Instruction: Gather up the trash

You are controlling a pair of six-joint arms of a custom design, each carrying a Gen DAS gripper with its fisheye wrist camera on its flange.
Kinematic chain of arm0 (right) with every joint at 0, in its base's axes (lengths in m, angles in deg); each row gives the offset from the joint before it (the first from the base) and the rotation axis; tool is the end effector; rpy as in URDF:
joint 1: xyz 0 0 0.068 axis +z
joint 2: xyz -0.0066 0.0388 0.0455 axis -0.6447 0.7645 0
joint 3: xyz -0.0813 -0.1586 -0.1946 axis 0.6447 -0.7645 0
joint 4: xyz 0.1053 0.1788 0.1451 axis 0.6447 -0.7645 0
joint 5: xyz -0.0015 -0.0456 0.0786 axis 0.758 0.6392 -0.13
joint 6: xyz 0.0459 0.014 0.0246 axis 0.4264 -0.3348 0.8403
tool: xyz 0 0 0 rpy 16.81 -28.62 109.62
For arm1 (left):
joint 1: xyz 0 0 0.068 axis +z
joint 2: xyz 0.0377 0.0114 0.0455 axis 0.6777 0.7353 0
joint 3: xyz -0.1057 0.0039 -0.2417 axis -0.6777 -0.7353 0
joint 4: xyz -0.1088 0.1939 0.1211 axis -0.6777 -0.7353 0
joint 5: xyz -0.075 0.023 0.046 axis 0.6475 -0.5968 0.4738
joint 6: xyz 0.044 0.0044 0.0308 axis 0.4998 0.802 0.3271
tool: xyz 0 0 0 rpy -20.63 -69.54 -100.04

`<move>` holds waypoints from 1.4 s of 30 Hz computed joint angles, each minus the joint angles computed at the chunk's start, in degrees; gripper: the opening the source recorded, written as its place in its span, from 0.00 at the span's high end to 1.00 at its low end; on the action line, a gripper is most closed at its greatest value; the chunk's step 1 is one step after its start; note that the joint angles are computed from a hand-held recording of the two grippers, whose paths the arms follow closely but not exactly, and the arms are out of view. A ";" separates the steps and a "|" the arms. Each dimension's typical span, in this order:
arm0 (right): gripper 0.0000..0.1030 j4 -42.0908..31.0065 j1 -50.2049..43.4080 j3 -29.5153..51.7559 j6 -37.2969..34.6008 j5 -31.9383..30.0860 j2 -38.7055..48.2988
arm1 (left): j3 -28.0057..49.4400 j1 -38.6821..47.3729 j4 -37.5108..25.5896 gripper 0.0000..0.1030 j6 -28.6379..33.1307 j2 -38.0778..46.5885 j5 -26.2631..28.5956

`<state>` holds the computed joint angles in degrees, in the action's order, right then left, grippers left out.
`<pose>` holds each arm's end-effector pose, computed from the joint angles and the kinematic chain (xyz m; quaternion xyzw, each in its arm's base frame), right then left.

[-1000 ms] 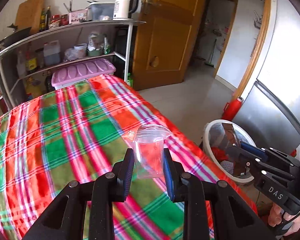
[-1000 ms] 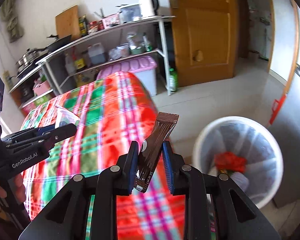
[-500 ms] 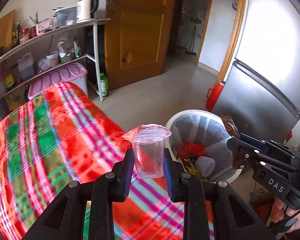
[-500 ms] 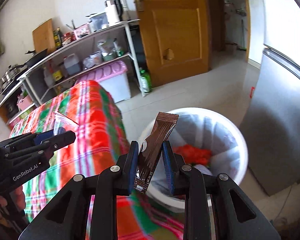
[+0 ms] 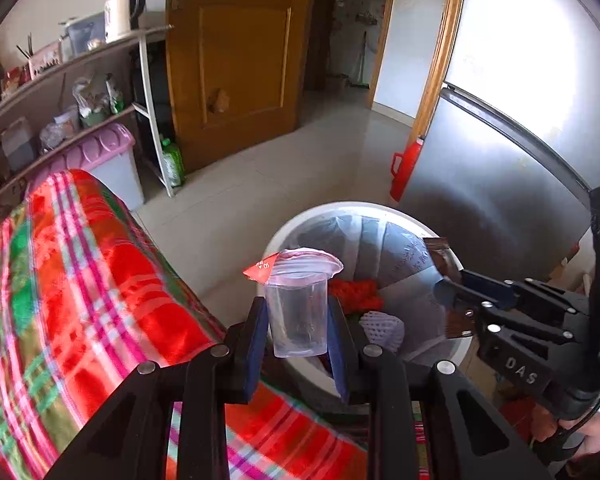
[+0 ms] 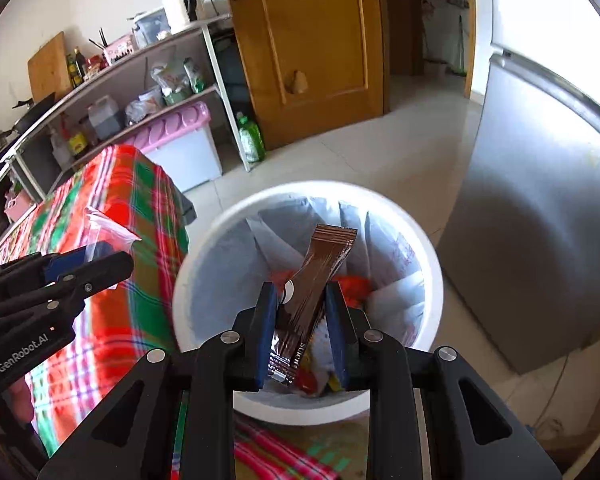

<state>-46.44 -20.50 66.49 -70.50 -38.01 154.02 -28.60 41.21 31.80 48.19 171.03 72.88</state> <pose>0.2851 0.1056 0.0856 -0.1335 0.9333 0.1194 0.3112 0.2910 -0.0102 0.0964 -0.0086 0.9376 -0.0554 0.3431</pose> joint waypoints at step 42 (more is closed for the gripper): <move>0.51 -1.03 1.47 -11.83 5.03 7.44 -13.34 | -4.54 -6.50 0.79 0.53 -3.97 -2.63 -9.38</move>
